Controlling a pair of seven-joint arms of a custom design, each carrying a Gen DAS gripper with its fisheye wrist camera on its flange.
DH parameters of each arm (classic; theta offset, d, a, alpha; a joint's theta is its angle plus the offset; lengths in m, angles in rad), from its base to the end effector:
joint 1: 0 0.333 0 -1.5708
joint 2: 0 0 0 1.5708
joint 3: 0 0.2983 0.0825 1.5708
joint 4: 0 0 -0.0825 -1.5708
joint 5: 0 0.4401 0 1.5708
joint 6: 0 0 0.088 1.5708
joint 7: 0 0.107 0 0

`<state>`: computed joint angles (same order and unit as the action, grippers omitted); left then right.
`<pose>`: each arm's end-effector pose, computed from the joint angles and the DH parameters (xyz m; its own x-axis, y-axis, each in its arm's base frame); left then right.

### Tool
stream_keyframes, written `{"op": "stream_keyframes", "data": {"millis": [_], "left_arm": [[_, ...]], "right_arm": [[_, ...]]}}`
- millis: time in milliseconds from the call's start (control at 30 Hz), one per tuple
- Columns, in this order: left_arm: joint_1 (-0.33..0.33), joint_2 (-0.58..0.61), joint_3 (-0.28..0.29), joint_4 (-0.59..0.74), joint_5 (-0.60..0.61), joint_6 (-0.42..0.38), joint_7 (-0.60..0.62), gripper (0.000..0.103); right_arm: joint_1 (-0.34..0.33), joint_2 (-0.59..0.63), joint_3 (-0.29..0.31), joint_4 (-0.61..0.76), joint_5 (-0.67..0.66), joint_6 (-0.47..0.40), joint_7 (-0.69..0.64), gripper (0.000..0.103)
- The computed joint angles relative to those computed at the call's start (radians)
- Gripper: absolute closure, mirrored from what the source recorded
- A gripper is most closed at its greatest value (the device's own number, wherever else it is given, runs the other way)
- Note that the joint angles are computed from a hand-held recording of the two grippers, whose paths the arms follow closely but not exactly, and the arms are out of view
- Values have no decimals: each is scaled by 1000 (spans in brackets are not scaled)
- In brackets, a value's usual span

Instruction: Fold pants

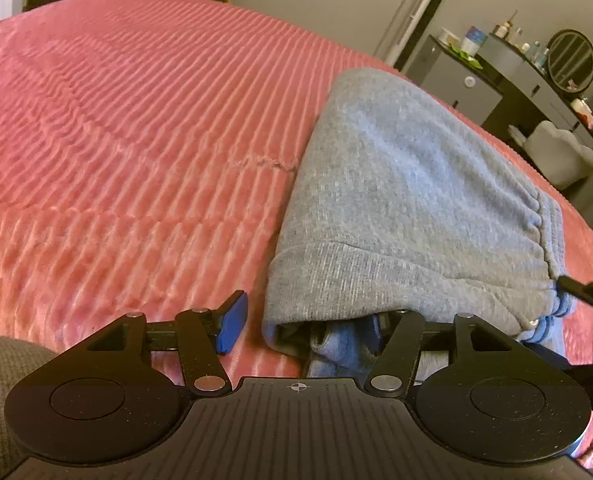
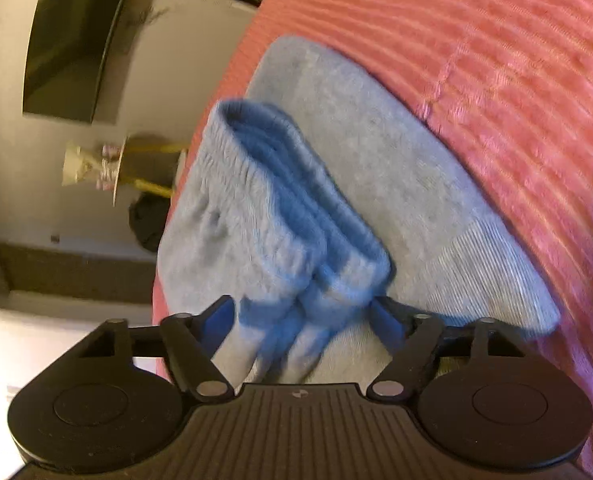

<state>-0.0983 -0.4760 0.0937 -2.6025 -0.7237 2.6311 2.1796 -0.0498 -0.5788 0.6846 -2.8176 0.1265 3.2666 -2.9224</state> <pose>0.4800 0.0126 0.4159 -0.1615 -0.9295 0.3317 -0.8252 -0.0572 -0.5620 0.3779 0.2409 0.3913 -0.5148 -0.2479 -0.8207 -0.3227 0.9429 -0.0824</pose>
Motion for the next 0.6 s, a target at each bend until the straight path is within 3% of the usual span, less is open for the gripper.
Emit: {"op": "stream_keyframes", "data": {"millis": [133, 200, 267, 367, 433, 500, 600], "left_arm": [[1, -5, -3, -4, 2, 2, -6, 39], [0, -5, -2, -4, 3, 1, -7, 39], [0, -4, 0, -2, 3, -6, -9, 39], [3, -2, 3, 4, 1, -19, -12, 39], [4, 1, 6, 8, -5, -27, -9, 39], [6, 4, 8, 11, -12, -33, -6, 39], [11, 8, 7, 15, -21, -45, -8, 39]], "right_arm": [[-181, -35, 227, 1, 116, 64, 153, 33], [-220, -77, 285, 7, 119, 33, 176, 35], [-215, -108, 298, 6, 106, -12, 209, 37], [-245, -195, 362, 25, 92, -125, 296, 37], [-257, -246, 393, 26, 75, -168, 346, 32], [-281, -242, 412, 33, 44, -163, 369, 29], [-345, -223, 451, 36, 10, -80, 420, 26]]}}
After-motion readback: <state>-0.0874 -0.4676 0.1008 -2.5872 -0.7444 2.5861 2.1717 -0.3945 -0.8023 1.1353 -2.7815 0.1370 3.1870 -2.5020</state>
